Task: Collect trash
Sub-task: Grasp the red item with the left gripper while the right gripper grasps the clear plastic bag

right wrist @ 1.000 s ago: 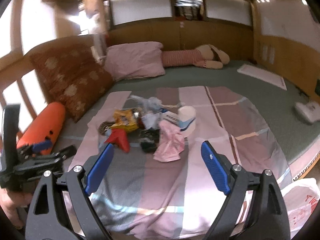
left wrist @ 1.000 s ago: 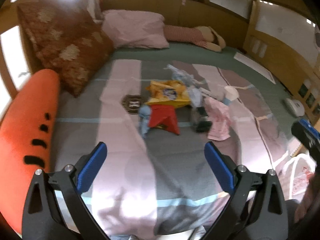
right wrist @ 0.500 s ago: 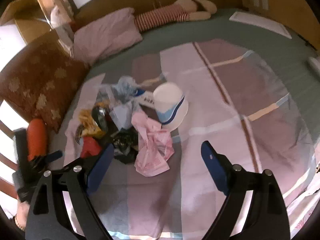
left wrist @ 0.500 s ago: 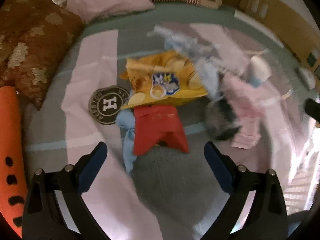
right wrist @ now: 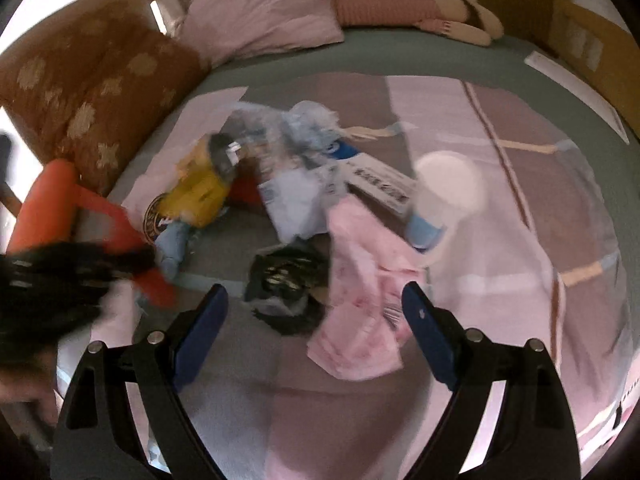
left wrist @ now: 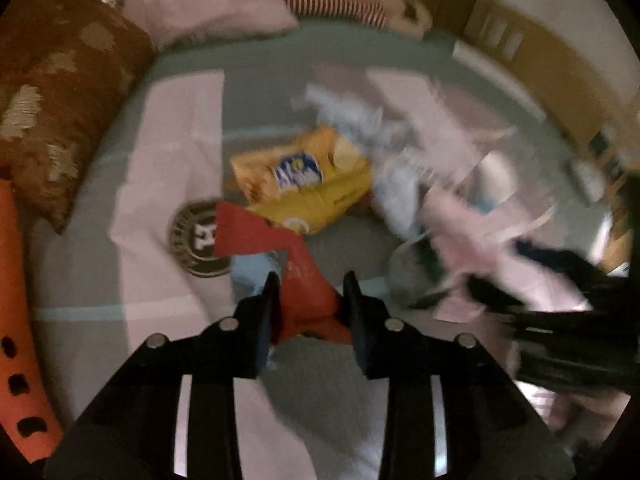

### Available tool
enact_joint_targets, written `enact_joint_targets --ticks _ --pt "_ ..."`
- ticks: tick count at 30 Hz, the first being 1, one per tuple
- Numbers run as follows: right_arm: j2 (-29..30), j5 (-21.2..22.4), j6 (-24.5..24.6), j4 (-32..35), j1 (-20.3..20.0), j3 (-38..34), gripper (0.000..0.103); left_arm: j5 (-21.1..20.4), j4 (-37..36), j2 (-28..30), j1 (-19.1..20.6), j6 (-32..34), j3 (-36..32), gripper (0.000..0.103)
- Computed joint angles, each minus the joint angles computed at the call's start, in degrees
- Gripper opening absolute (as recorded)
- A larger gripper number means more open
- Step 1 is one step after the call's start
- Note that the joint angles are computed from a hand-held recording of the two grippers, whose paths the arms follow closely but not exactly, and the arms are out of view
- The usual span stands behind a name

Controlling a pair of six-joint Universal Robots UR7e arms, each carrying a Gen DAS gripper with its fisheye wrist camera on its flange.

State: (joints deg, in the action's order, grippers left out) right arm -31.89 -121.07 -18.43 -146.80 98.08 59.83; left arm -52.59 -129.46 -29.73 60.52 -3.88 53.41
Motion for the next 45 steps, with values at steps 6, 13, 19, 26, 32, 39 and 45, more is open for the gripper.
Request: enact_joint_targets --ticks 6,13,19,26,32,39,45 --pt "3.69 0.08 -1.51 2.12 0.53 -4.27 0.086 -7.43 -13.80 -10.66 -1.31 -1.23 13.23 0.033" --pt "11.16 -6.77 -3.82 7.44 0.53 -13.34 0.037 -0.48 -30.33 -16.07 -4.71 2.63 26.22 0.033" --pt "-0.17 7.06 -1.91 3.10 0.94 -1.33 0.033 1.13 -31.55 -16.89 -6.17 1.92 30.39 0.033" --pt "-15.48 14.28 -7.69 -21.69 2.46 23.31 0.033 1.57 -34.34 -17.14 -7.93 3.99 33.49 0.033" --pt "-17.97 12.04 -9.46 -29.45 2.93 29.83 0.033 5.23 -33.48 -15.22 -8.51 4.89 32.81 0.033" --pt "-16.92 10.21 -9.43 -29.03 3.14 29.18 0.033 9.56 -33.41 -14.08 -8.19 4.34 32.28 0.033" --pt "-16.93 10.22 -9.06 -28.66 2.98 28.98 0.033 8.29 -31.45 -14.26 -7.29 2.02 31.74 0.033"
